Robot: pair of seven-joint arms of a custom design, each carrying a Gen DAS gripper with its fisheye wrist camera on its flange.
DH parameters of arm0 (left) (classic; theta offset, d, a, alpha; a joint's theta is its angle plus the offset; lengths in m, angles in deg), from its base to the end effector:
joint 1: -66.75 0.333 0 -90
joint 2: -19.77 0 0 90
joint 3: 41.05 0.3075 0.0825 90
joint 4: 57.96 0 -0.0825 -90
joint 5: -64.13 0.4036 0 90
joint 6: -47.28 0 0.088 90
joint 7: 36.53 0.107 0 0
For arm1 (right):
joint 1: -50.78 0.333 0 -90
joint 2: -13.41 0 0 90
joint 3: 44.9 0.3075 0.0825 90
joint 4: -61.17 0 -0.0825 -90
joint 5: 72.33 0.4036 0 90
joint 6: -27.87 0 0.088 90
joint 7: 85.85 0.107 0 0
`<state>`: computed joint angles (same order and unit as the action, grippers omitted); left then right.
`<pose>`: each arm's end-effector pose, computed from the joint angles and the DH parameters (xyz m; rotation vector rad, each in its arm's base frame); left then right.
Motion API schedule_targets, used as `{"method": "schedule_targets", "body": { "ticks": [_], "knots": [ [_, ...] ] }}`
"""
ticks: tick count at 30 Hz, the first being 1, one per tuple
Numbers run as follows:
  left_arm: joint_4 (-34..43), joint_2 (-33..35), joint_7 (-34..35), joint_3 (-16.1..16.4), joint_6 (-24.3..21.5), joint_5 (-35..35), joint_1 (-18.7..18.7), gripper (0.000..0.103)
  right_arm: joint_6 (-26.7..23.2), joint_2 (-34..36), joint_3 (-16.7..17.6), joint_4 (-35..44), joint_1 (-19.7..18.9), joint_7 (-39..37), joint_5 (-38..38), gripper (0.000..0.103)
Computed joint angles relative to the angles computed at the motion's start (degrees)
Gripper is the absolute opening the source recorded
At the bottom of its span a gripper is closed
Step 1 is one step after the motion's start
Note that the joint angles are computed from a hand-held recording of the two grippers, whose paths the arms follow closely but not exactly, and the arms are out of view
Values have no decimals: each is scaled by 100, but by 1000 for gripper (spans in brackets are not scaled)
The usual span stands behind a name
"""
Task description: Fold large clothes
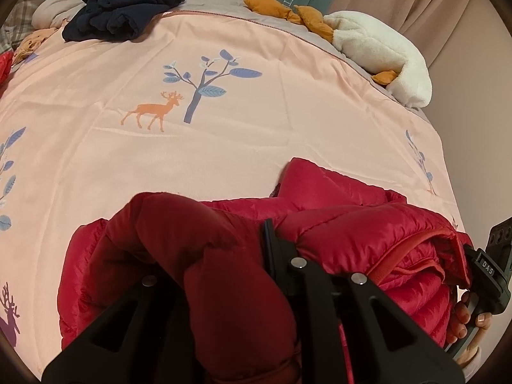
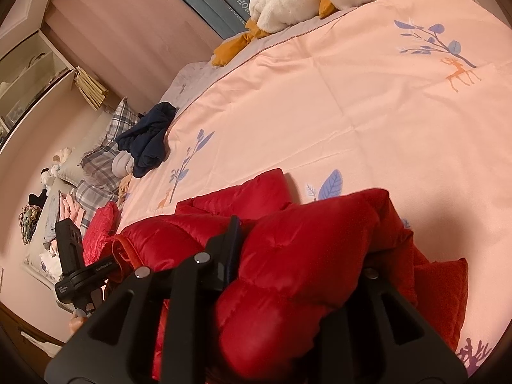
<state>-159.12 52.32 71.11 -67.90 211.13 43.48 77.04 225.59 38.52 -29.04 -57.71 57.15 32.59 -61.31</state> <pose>0.6984 -0.1445 0.3095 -1.8867 2.1682 -1.0096 0.6111 0.2108 0.3119 -1.2135 1.8427 -0.2320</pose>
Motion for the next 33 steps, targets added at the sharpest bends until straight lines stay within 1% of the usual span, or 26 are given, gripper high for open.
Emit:
{"method": "schedule_targets", "body": {
  "ticks": [6,7,8,9,11,12,13,14,16,17,22,24,27,33],
  "knots": [
    [75,32,-140,120,-76,123,-114,14,-48,18,252,3,-276,151,-160,26],
    [57,18,-144,128,-51,144,-125,14,6,16,351,-29,-365,202,-221,29],
    [34,4,-144,131,-21,163,-128,14,49,20,464,-54,-490,270,-323,35],
    [20,-3,-145,126,-1,173,-123,14,122,21,554,-83,-580,350,-414,38],
    [-15,-24,-153,104,24,175,-100,14,179,-23,493,-116,-527,436,-479,47],
    [-14,-22,-165,101,28,179,-97,14,175,-54,401,-121,-434,443,-464,48],
    [-26,-30,-174,94,38,179,-89,14,183,-97,300,-143,-307,431,-420,52],
    [-43,-42,-180,85,47,179,-80,14,186,-110,262,-141,-275,445,-433,56],
    [-72,-68,-205,80,68,185,-79,14,173,-159,96,-144,-95,411,-347,57],
    [-87,-81,-209,70,81,183,-71,14,162,-159,75,-131,-80,414,-348,57],
    [-179,-132,-113,-107,156,29,95,17,207,-196,118,-190,-160,541,-425,57],
    [-216,-167,-98,-144,188,-34,132,21,224,-213,107,-212,-162,589,-445,57],
    [-292,-236,-79,-152,265,-55,137,24,256,-249,84,-253,-151,653,-467,58],
    [-406,-331,30,-284,331,-204,271,31,307,-294,89,-317,-196,829,-584,59]
  ]
}}
